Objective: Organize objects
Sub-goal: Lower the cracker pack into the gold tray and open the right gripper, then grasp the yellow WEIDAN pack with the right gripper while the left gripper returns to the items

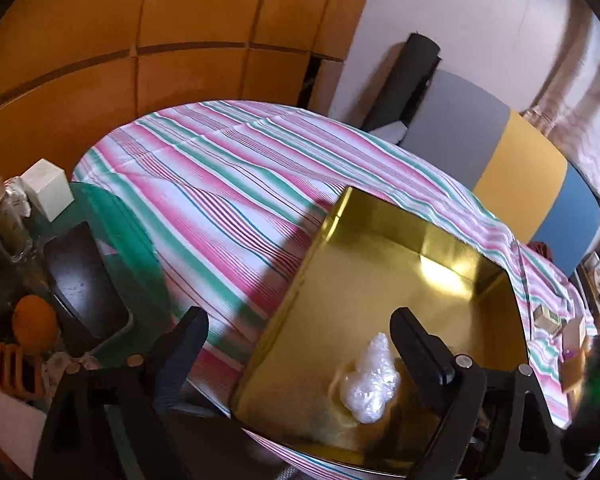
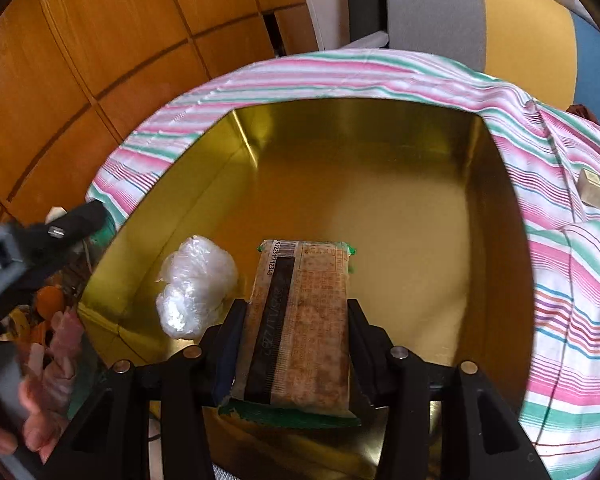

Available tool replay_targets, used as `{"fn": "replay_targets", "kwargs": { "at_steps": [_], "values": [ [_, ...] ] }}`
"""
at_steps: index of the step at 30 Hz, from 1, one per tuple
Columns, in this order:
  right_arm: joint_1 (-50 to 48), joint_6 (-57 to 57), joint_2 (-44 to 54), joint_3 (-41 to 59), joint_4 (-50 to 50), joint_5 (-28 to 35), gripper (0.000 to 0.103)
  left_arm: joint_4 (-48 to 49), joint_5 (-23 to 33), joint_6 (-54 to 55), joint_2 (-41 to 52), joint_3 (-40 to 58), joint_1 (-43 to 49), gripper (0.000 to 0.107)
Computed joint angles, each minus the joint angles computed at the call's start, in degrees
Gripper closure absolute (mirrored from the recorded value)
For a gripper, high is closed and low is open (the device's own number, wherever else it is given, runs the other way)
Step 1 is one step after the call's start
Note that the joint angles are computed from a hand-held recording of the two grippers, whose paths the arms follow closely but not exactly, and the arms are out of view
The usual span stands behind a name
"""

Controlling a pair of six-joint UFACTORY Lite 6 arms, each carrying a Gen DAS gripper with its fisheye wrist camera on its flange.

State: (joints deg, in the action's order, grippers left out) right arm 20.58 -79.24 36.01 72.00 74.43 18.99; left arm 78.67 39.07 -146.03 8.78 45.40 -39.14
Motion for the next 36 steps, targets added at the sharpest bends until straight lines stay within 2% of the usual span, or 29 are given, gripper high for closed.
{"fn": "replay_targets", "kwargs": {
  "at_steps": [4, 8, 9, 12, 16, 21, 25, 30, 36],
  "values": [
    [1.83, 5.02, 2.22, 2.82, -3.71, 2.01, 0.053, 1.01, -0.14, -2.83, -1.62, -1.69, 0.71, 0.014],
    [0.74, 2.78, 3.22, 4.61, -2.81, 12.69, 0.052, 0.36, 1.45, -3.76, -2.46, -2.34, -0.12, 0.014],
    [0.65, 0.78, 2.24, 3.43, -1.39, 13.49, 0.052, 0.17, 1.97, -3.86, -2.74, -2.44, -0.45, 0.014],
    [0.95, -7.35, -2.99, -2.32, 5.07, 10.14, 0.052, -0.47, 3.09, -3.98, -3.74, -2.77, -1.05, 0.013],
    [-0.26, -13.36, -8.36, -7.12, 10.23, 8.97, 0.052, -0.96, 3.35, -3.61, -3.74, -2.13, -1.43, 0.012],
    [-2.48, -11.01, -8.76, -6.09, 9.66, 9.97, 0.052, -1.58, 2.6, -1.9, -1.21, 0.68, -2.41, 0.011],
    [-1.82, -12.16, -10.21, -7.38, 10.38, 6.08, 0.052, -3.13, 2.61, 0.6, 1.04, 3.19, -3.28, 0.007],
    [-1.22, -18.58, -13.43, -10.85, 15.62, -0.13, 0.052, -5.41, 1.07, 3.78, 3.78, 5.77, -3.25, 0.006],
    [-5.64, -25.55, -16.98, -14.1, 21.55, 0.54, 0.052, -7.02, 0.81, 7.54, 7.38, 10.23, -4.6, 0.006]
  ]
}}
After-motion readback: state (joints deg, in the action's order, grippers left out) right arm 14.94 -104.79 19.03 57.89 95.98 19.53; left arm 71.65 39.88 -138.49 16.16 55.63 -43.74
